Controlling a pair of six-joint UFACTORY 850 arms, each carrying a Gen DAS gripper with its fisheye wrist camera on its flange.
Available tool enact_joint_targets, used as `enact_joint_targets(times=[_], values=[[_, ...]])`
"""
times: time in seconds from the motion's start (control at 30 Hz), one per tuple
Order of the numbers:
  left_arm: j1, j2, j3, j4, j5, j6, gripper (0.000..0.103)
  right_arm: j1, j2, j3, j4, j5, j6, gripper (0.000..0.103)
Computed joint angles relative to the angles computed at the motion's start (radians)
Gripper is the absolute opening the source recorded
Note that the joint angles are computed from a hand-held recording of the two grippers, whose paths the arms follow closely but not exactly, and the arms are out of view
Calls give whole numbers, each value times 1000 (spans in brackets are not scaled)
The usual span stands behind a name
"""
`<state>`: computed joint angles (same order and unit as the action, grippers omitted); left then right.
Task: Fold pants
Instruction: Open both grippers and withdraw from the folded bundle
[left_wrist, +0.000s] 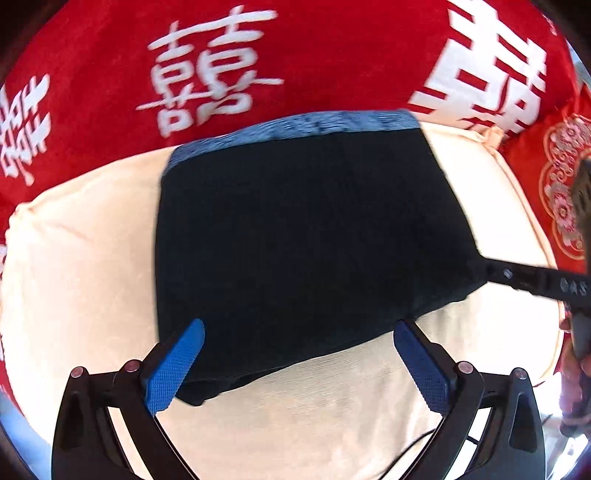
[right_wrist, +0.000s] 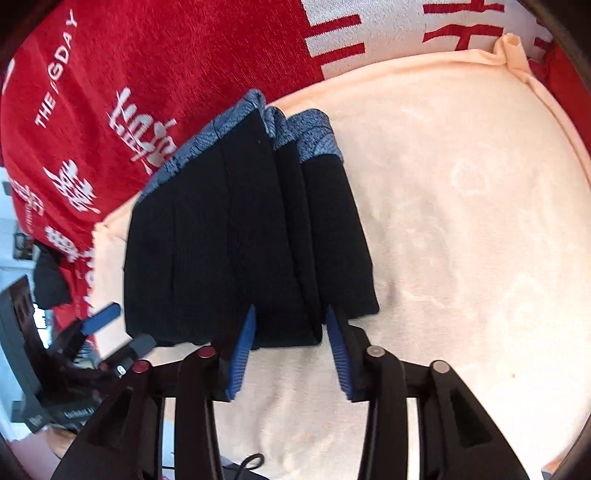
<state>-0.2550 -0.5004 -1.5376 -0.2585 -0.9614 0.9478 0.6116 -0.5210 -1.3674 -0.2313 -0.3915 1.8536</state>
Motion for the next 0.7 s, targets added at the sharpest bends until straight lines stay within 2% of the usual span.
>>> enact_joint_targets(times=[0.07, 0.23, 0.47, 0.7], values=[[6, -30, -47, 17, -29, -22, 103, 2, -25, -47, 106, -101, -90, 76], [21, -111, -176, 60, -116, -81, 103, 31, -63, -115, 196, -223, -115, 76], [54, -184, -305, 97, -198, -96, 103, 81, -120, -230, 158, -272, 24, 82], [88, -236, -401, 127, -269, -38, 103, 105, -240, -457, 129, -353, 89, 85]])
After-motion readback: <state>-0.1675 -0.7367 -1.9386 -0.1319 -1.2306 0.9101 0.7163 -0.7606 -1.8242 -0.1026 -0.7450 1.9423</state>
